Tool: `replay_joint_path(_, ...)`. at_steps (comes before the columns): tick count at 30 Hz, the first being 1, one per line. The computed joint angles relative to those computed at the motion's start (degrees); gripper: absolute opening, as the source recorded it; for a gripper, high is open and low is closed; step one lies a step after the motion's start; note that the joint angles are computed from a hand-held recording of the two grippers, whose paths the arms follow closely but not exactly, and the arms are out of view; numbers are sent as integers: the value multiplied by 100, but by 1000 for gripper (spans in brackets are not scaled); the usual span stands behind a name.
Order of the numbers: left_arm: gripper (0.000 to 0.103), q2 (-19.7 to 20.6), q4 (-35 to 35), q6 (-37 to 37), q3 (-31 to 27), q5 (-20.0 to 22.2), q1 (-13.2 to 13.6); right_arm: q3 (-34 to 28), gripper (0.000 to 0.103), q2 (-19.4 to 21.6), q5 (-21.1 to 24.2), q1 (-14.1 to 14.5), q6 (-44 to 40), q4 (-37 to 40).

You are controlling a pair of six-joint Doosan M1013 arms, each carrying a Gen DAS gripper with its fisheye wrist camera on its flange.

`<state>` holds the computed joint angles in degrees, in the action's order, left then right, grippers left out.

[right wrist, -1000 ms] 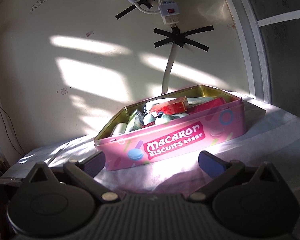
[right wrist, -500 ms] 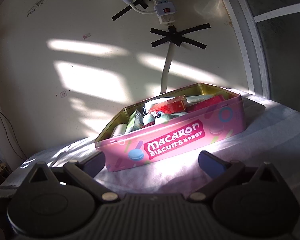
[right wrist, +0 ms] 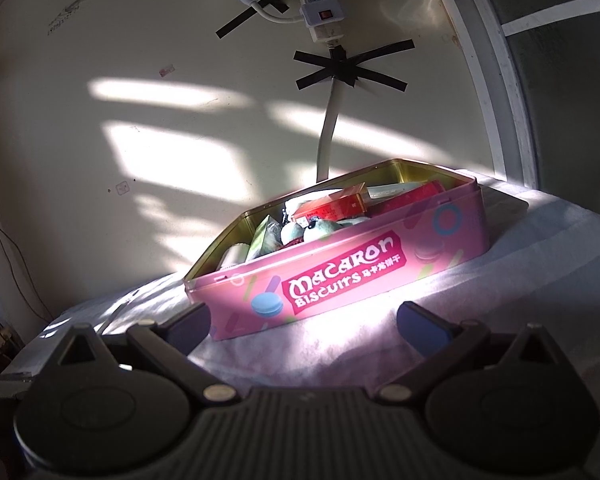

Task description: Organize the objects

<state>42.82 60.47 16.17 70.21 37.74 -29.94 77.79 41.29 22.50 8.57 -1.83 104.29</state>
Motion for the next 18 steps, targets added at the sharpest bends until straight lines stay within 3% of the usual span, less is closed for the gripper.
replay_joint_path(18,103,7,30,83,-7,-17,-4,-33,103,30,2,-1,128,-104)
